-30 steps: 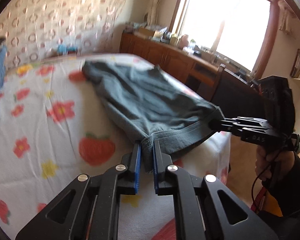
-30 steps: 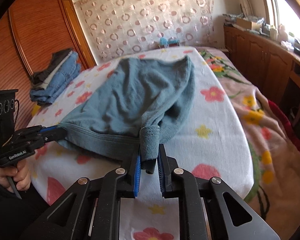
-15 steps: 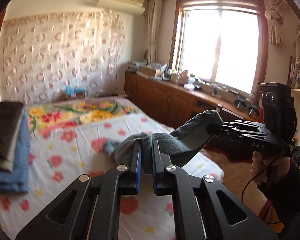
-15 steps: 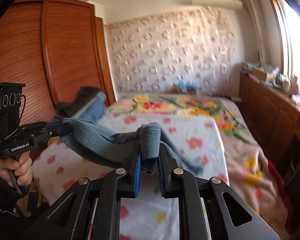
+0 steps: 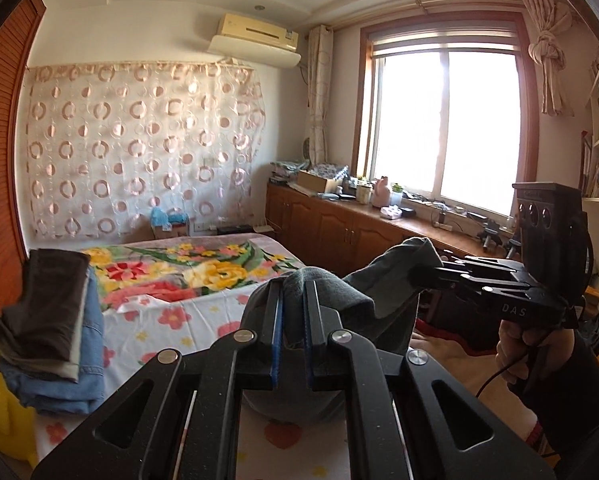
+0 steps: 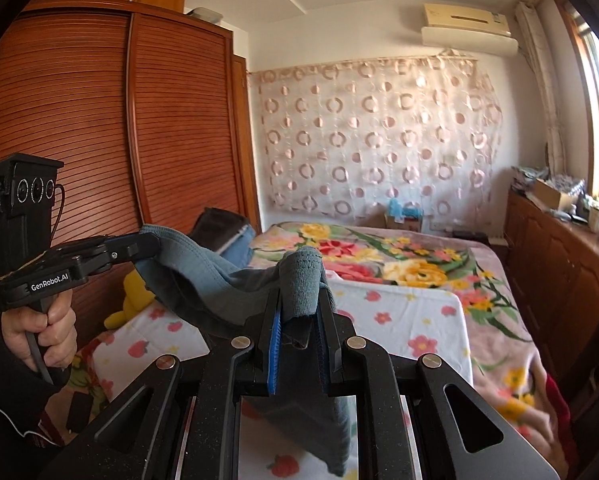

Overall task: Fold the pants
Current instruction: 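Lift the hem with both grippers and carry it over the shorts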

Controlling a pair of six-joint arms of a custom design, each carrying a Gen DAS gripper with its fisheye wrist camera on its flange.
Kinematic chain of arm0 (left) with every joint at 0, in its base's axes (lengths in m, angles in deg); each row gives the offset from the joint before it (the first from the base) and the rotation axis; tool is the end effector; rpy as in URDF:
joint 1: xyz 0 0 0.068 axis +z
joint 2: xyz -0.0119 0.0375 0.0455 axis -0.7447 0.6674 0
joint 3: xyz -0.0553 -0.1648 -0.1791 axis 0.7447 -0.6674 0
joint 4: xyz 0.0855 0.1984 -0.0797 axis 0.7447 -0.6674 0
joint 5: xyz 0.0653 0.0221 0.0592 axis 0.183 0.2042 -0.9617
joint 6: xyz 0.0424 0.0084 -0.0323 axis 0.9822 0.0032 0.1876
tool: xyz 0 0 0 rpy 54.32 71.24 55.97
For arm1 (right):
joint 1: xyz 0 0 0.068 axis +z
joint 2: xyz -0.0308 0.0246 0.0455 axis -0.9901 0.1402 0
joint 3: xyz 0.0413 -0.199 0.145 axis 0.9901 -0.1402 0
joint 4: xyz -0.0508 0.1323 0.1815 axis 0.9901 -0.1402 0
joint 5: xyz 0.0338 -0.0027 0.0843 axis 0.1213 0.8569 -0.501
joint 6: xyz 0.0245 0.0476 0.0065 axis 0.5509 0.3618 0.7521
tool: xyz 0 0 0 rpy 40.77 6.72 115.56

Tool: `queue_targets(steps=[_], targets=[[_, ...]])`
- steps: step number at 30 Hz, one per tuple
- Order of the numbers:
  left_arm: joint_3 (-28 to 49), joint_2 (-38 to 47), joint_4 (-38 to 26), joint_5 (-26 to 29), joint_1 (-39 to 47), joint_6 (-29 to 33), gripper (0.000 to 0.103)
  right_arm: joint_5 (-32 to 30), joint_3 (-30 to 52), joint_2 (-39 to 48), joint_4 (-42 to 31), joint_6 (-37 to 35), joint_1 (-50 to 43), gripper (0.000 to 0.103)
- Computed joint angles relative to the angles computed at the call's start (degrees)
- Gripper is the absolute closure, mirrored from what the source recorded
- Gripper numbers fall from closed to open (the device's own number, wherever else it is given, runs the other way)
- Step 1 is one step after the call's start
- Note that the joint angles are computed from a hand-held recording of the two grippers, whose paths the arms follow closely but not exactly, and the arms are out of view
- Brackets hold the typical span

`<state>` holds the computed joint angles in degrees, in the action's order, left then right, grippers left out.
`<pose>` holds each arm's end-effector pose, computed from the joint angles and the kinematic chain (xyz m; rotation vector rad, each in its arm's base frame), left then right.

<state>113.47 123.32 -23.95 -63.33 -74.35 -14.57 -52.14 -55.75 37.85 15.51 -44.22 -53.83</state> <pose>0.2279 -0.1010 0.1984 0.0535 1.8726 -0.1757 0.1989 0.1219 0.1770 -0.8009 1.7384 0.6444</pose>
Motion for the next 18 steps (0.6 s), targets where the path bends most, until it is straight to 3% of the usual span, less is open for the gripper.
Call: queue_targets(steps=[4,9,11,15,18], targets=[[-0.29,4.84,2.84,3.03,4.54,0.15,0.094,-1.55,4.71,9.56,3.03,-2.10,-0.17,0.088],[0.58,19.34,12.04,10.14,11.86,-1.31,0.094,-3.30,14.14,25.70,4.07,-2.54,-0.80,0.088],[2.51,23.92,13.01,12.08,13.51,-1.99,0.094,-3.08,18.84,31.37,3.11,-2.68,-0.82,0.088],[8.50,30.32,10.83,14.41,16.11,-1.61,0.094,-3.06,32.20,40.53,-5.00,-3.45,-1.37,0.088],[15.74,33.41,5.73,14.71,18.50,-0.29,0.094,-2.47,47.22,47.47,-15.25,-4.51,-1.23,0.088]])
